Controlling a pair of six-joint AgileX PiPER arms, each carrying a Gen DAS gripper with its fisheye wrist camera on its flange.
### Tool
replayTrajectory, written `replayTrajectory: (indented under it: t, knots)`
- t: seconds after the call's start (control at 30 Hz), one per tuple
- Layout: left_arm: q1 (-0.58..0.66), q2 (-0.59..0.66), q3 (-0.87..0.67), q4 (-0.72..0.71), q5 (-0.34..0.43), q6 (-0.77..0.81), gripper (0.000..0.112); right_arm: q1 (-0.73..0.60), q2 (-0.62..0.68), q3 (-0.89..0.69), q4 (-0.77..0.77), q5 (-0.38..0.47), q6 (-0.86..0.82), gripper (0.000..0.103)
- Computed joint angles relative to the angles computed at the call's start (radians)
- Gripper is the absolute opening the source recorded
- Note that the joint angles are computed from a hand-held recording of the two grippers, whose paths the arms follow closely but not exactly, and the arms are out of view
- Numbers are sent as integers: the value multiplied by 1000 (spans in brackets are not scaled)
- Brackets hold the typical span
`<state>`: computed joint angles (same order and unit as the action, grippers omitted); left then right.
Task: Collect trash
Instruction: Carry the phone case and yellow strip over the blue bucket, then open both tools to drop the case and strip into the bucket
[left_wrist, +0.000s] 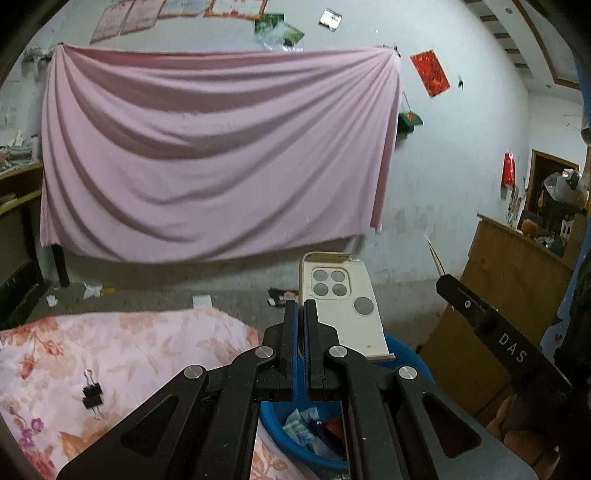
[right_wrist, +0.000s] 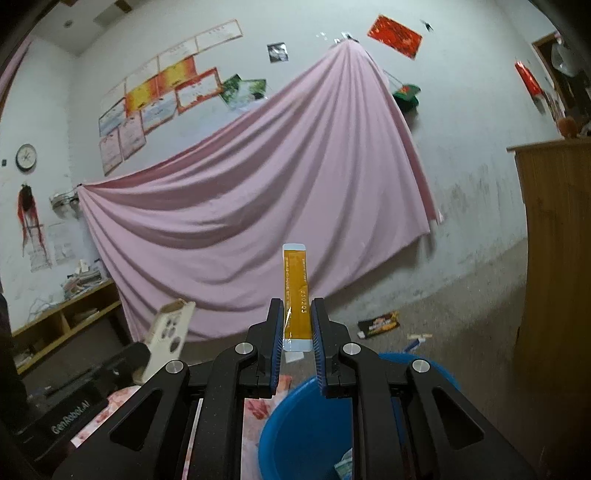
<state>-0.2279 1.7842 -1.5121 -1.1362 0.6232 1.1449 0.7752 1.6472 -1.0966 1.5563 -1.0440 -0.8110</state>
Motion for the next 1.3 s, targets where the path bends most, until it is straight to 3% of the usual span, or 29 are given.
replayTrajectory:
  t: [0.5,0.57,0.63,1.3]
  knots:
    - [-15,47,-58,219,72,-239,6,-87,-6,-10,116,139,-61,17]
    - [-15,49,-66,234,77,-260,17,-95,-11,-3,120,147,-56,23]
    - [-6,43,-58,213,77,-249,25,-100,-14,3,123,157,-50,26]
    - [127,25,-93,200,123,-241,28,-110,22,-58,118,193,-114,28]
